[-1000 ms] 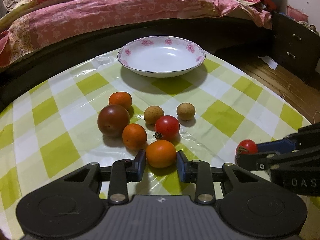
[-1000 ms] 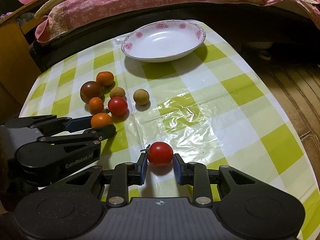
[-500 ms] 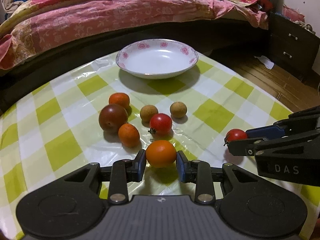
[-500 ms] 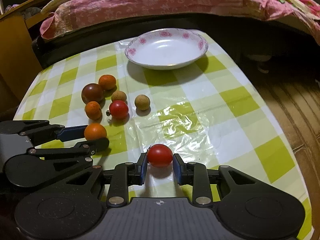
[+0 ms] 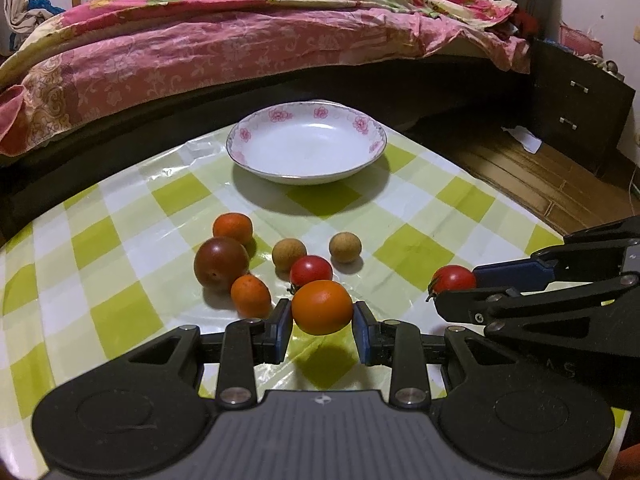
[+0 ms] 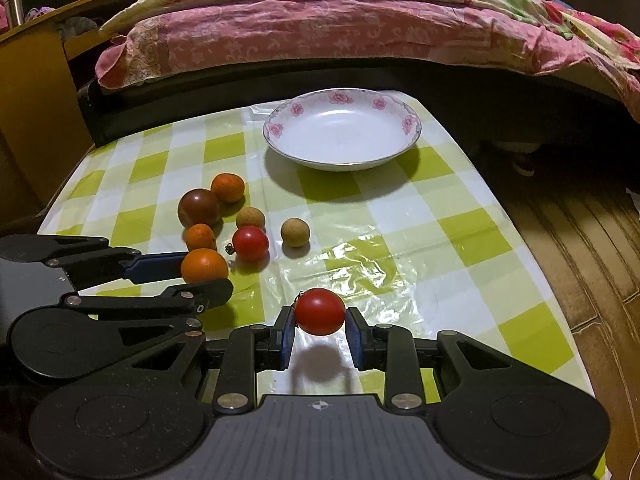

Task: Organize fruits
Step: 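Carry the orange tomato in left tool and red tomato in right tool over the white bowl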

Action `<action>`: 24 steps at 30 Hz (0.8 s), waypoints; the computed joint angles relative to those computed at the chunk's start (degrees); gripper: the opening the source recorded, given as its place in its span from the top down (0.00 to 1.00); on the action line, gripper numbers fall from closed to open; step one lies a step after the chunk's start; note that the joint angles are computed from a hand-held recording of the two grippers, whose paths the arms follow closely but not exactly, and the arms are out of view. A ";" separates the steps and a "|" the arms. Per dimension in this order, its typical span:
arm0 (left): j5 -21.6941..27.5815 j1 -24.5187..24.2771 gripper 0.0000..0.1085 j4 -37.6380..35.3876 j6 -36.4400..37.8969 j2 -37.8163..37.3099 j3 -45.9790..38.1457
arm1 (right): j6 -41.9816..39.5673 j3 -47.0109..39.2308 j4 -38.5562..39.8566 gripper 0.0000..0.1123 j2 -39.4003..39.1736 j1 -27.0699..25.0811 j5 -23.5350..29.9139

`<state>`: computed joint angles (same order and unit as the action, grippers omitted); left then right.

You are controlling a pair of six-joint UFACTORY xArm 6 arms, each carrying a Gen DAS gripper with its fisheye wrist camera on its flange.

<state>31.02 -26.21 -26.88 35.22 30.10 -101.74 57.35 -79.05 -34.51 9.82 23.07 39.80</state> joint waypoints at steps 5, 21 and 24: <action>0.09 0.18 0.64 0.05 -0.76 1.17 -2.06 | -0.34 -1.13 -0.53 0.78 0.42 0.02 0.16; 1.05 0.47 0.64 0.22 -3.38 5.18 -8.77 | -2.43 -4.45 -0.55 0.78 2.77 -1.03 -0.63; 1.41 0.50 0.64 0.58 -3.95 6.32 -10.73 | -2.66 -5.21 -0.75 0.78 3.26 -1.29 -0.69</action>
